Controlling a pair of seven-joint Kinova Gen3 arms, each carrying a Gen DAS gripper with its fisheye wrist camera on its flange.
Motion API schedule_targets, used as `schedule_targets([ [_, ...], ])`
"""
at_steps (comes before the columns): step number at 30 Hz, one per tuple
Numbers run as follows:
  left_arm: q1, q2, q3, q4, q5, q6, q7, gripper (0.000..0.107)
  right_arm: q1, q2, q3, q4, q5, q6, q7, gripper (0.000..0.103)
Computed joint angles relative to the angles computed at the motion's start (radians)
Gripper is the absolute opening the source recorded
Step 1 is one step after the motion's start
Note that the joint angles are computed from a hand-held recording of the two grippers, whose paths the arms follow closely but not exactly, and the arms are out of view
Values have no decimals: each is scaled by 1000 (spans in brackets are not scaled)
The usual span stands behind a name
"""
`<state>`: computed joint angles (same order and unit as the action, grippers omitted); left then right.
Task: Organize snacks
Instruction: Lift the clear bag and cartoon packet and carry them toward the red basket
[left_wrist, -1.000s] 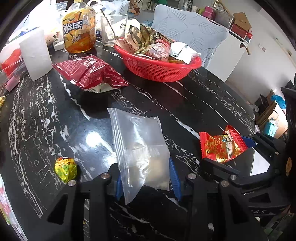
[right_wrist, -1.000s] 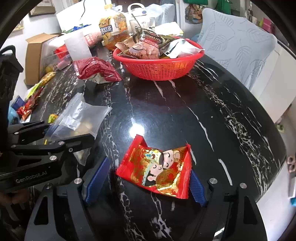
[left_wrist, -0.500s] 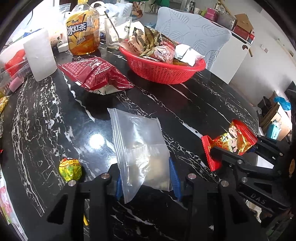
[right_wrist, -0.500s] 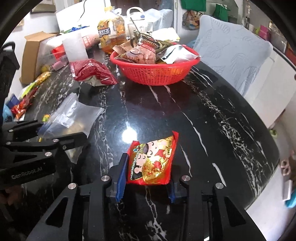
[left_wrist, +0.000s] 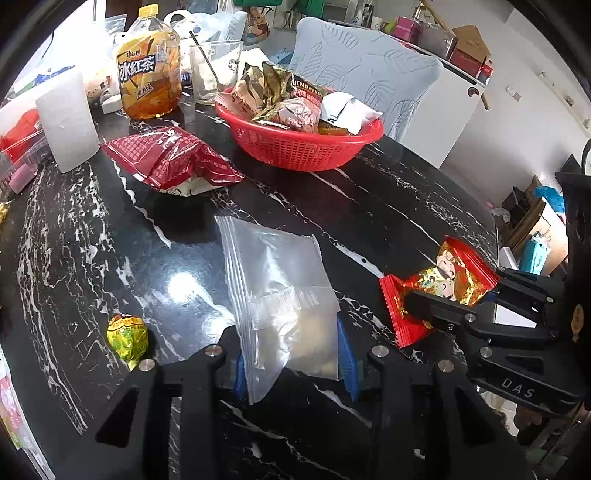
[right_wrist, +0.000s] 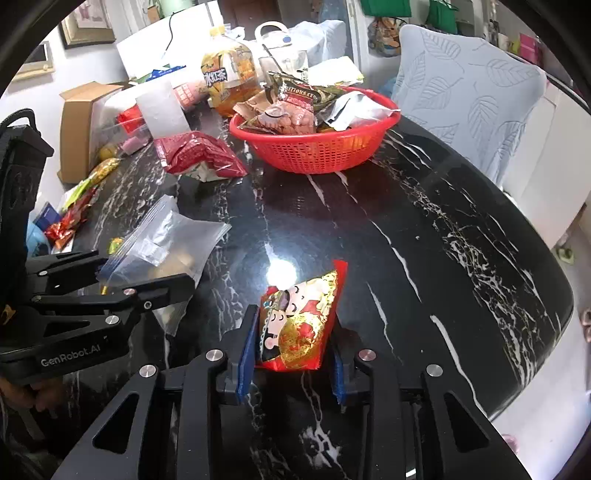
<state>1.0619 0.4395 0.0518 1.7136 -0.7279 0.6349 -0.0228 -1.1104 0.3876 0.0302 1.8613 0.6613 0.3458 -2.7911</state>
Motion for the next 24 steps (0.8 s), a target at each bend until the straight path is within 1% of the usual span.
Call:
schedule_targets([
  [9,11,-11,1,5,-21,-4,31,38,-17,-24,21,32,24,-40,-29,28],
  [12,19,-12,1,0,-29,5,42,38,-45,-36,50,50,56,-55,-65,26],
  [16,27,-18,3,-4,-47,15,59,38,-52,-51,62,68,89,-79,-102,23],
  [21,31,-21,10,-14,-72,37,73,38,-67,-58,82,80,127,-92,-141,22],
  [24,20,-22,18,-19,-76,39,64,38,-98,-69,114,92,177,-101,-195,22],
])
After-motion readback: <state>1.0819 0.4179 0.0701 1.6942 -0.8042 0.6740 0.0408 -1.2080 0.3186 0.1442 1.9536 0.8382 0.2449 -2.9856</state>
